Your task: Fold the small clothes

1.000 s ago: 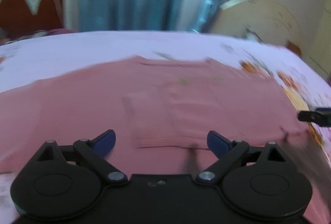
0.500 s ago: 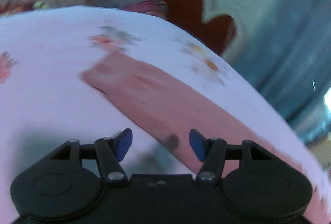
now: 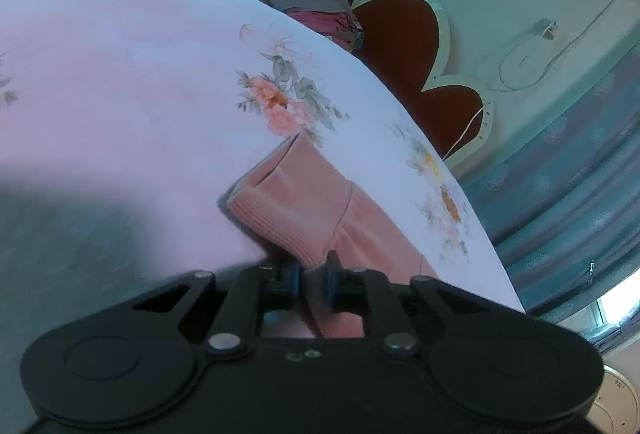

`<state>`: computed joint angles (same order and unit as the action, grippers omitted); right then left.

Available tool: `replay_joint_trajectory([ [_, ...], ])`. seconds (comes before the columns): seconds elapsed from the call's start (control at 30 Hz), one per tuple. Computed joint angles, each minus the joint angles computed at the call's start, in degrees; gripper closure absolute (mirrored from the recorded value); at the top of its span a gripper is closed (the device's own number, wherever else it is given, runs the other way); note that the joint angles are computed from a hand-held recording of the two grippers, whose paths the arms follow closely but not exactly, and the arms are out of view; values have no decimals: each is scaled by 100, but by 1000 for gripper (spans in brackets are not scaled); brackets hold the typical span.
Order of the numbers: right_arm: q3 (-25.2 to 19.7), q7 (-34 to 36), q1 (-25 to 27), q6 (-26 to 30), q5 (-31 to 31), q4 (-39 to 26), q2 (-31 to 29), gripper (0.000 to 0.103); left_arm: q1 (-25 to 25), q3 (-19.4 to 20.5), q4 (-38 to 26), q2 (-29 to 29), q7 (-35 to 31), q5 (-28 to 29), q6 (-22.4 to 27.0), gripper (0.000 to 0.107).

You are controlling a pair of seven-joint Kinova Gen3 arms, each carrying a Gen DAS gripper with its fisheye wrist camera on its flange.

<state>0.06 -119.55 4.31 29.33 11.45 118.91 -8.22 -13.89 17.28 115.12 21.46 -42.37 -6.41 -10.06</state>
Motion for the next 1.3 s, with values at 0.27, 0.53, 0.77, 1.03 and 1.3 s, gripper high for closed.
replay_joint_trajectory([
  [0.27,-1,-674,180,-75,344,175,-162,49,434,599,-283,-276,-127,-784,-175,97],
  [0.53,737,501,159,-438,-689,432,-542,49,1825,1373,-1666,359,-754,-1289,898,97],
  [0.77,1994,2132,-181,-377,-1898,620,-963,48,3644,1093,-3362,1213,-1508,-1232,2349,97],
  [1.03,3465,3845,-404,111,-3120,565,-1166,48,5200,479,-5363,2435,-2245,-959,3815,74],
  [1.3,4381,5303,-1154,622,-4435,410,-887,34,5304,-251,-3868,1384,-2358,-261,2816,31],
])
